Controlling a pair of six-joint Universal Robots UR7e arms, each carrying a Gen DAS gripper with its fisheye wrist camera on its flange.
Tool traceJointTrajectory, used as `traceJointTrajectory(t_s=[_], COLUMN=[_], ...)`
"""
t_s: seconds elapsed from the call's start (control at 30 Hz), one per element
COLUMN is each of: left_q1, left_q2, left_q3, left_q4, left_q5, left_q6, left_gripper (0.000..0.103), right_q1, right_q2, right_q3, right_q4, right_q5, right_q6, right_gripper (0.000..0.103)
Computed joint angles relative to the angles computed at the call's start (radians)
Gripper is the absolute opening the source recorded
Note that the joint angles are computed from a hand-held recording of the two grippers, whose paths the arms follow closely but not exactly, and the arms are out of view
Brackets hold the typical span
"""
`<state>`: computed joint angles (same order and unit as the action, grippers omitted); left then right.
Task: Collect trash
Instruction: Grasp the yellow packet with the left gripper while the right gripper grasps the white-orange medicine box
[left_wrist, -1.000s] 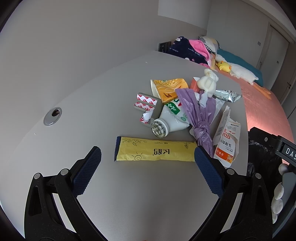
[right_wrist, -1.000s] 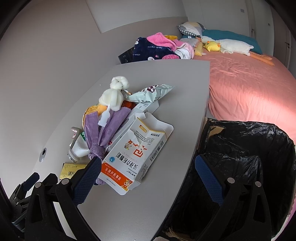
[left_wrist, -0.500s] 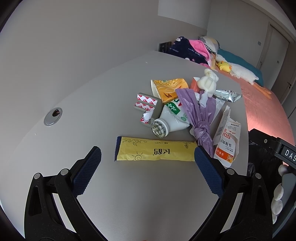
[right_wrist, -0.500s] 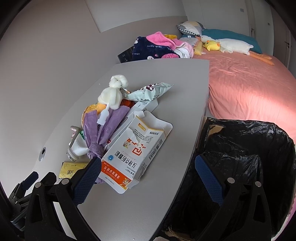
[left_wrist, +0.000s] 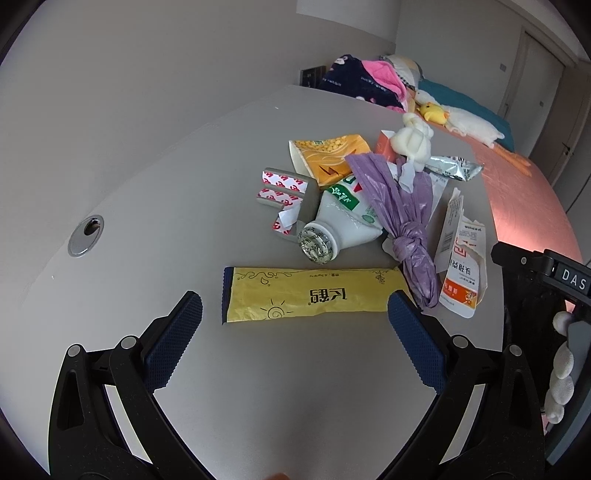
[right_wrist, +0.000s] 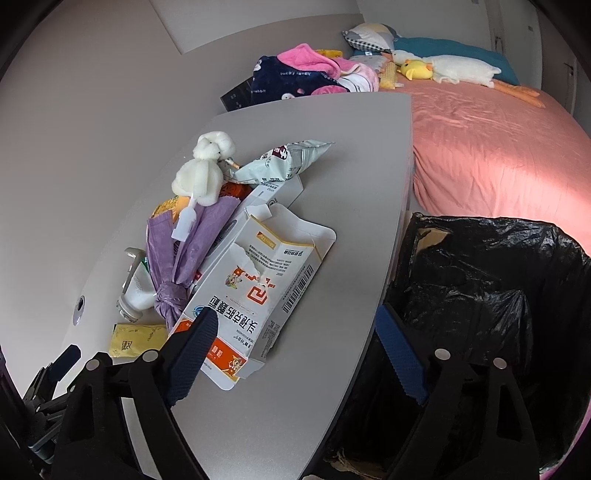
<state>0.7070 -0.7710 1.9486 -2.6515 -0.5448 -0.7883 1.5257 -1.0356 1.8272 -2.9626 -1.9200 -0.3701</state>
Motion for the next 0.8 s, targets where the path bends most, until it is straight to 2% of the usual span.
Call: traceJointTrajectory(t_s=[0.33,0.47,0.57,0.67,0.73,0.8], left_q1=[0.042,0.049,0.062,0.078,0.092,0.109], left_q2=[0.015,0.033,0.046,0.056,0.059,0.06], left_q3=[-0.033,-0.064,-0.088,-0.11,-0.109,-0.116], left_q4=[-0.012,0.03,0.039,0.048,0.002,-0.01], left_q5=[-0.052,-0.028,-0.037,-0.05,-0.078,-0.099], left_q6=[0.258,0.357,0.43,0.486,0.547,0.57], left_gripper=[0.097,0.097,0.097,0.097,0.097,0.097], right_q1=[-0.007,-0.003,0.002,0.003,-0.003,-0.004], right_q2=[0.044,0.057,0.069,0.075,0.071,0.071], right_q3=[-0.06,-0.073,-0.084,-0.094,-0.097,-0.093], right_q4=[0.094,0.095,0.096,0.114,0.136,0.13], right_q5=[-0.007,-0.003,-0.007,-0.008,0.015,0.019], right_q6=[0.054,0.06,0.054,0.045,0.046,0.033], right_gripper=[0.065,0.063,0.053,0.029,0.022,0.021])
